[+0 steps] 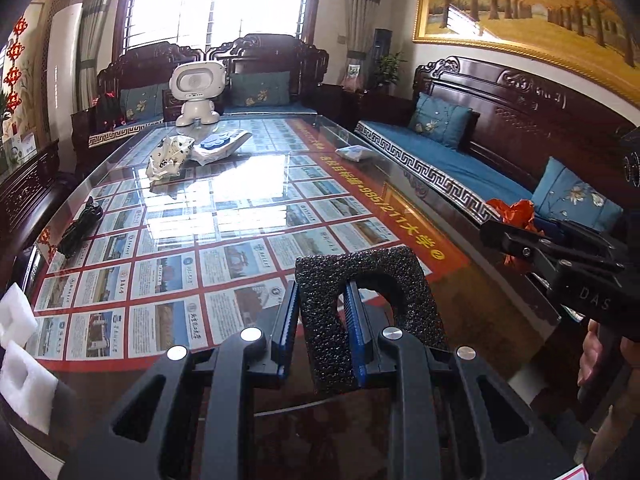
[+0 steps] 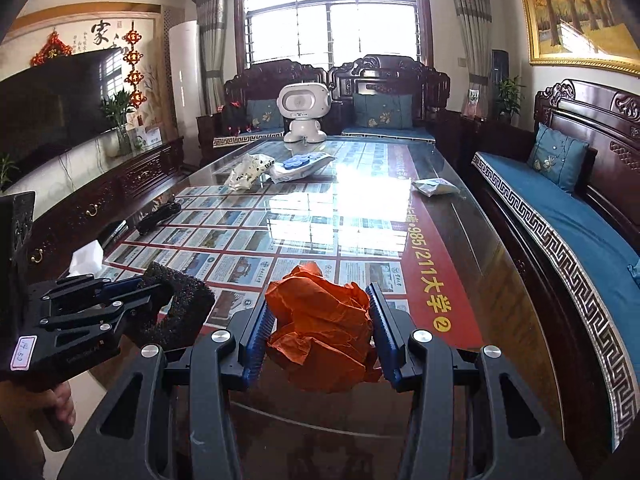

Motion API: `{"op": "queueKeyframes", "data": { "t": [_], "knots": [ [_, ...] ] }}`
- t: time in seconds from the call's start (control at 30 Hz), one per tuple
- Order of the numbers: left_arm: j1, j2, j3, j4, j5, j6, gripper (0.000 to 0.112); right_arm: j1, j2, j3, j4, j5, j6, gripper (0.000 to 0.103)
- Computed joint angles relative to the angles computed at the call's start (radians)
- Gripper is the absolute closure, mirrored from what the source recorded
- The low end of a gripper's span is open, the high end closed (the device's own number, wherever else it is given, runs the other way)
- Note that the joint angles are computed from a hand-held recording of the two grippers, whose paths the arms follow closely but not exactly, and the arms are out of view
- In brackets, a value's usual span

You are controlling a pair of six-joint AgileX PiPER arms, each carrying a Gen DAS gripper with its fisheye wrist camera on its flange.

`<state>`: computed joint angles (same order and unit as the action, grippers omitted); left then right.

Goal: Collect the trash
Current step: 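Carry both items over the yellow bin and open both tools to drop them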

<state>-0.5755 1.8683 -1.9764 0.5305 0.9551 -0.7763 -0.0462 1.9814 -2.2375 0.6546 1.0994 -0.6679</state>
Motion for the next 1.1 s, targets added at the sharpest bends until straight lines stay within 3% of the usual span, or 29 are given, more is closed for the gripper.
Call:
{"op": "queueKeyframes", "data": {
  "t": [0.3,0.57,0.7,0.8,1.1],
  "knots": [
    [-0.203,-0.143,0.223,0.115,-0.030,-0.187,0.088,-0.125,-0.332,0.496,0.159,-0.070,-0.253,0.058],
    [-0.373,-0.216,0.396,0.196,-0.041,-0.347,0.088,-0.257,-0.546,0.818,0.260,-0.030,-0.450,0.057],
    [-0.450,-0.228,0.480,0.241,-0.032,-0.438,0.088,-0.354,-0.622,0.971,0.295,0.010,-0.535,0.057],
    [-0.484,-0.230,0.546,0.226,-0.068,-0.483,0.088,-0.400,-0.659,1.062,0.295,0.021,-0.576,0.057],
    [-0.570,-0.213,0.652,0.236,-0.083,-0.599,0.088,-0.465,-0.747,1.264,0.268,0.037,-0.663,0.057]
  ]
}}
